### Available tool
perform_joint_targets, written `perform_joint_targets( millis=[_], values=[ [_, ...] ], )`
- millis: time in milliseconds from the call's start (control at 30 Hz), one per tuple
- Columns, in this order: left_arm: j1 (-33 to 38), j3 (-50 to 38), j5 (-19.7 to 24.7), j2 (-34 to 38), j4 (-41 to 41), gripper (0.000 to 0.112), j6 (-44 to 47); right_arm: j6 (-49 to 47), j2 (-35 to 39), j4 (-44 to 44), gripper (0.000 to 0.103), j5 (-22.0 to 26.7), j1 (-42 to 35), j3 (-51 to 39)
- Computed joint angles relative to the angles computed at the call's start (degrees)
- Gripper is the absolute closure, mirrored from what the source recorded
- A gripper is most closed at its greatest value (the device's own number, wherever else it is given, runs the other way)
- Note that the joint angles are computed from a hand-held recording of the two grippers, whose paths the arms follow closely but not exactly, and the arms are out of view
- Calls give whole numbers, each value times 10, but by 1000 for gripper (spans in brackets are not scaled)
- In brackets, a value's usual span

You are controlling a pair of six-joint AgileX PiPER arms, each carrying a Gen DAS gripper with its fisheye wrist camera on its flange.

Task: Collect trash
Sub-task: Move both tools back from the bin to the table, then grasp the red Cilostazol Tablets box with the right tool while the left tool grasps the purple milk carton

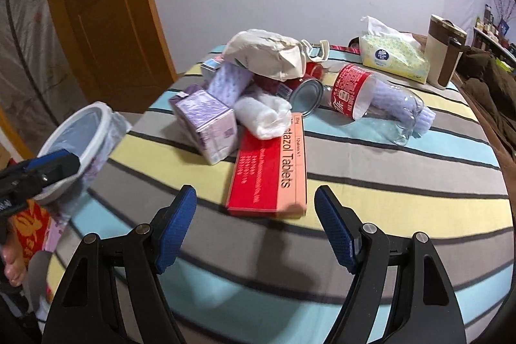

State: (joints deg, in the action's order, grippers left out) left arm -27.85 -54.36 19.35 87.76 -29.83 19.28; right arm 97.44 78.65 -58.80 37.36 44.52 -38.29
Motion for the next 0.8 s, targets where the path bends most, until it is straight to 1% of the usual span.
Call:
perform_joint_targets(
  millis=[133,200,233,333,500,600,733,800],
  values=[
    [-5,-33,10,29,-2,49,-3,-29,23,8,27,-32,-31,-9],
    [-9,-46,13,41,-3,47,-5,-45,33,17,32,-45,-43,-13],
    [-12,-53,14,47,-3,47,-7,-55,39,24,39,-47,-49,-16],
    [-24,-76,18,67,1,45,-21,-61,30,25,39,-65,-59,-7],
    [-53,-113,20,100,-3,39,-39,-40,-8,23,39,-54,-45,26],
    [-77,-138,22,125,13,38,-60,-29,-41,28,39,-45,-36,53],
    [-109,-174,21,161,78,38,-120,-14,-86,40,39,-25,-18,87],
    [-119,-185,13,174,139,38,-171,-22,-97,67,39,-6,-8,88]
  ],
)
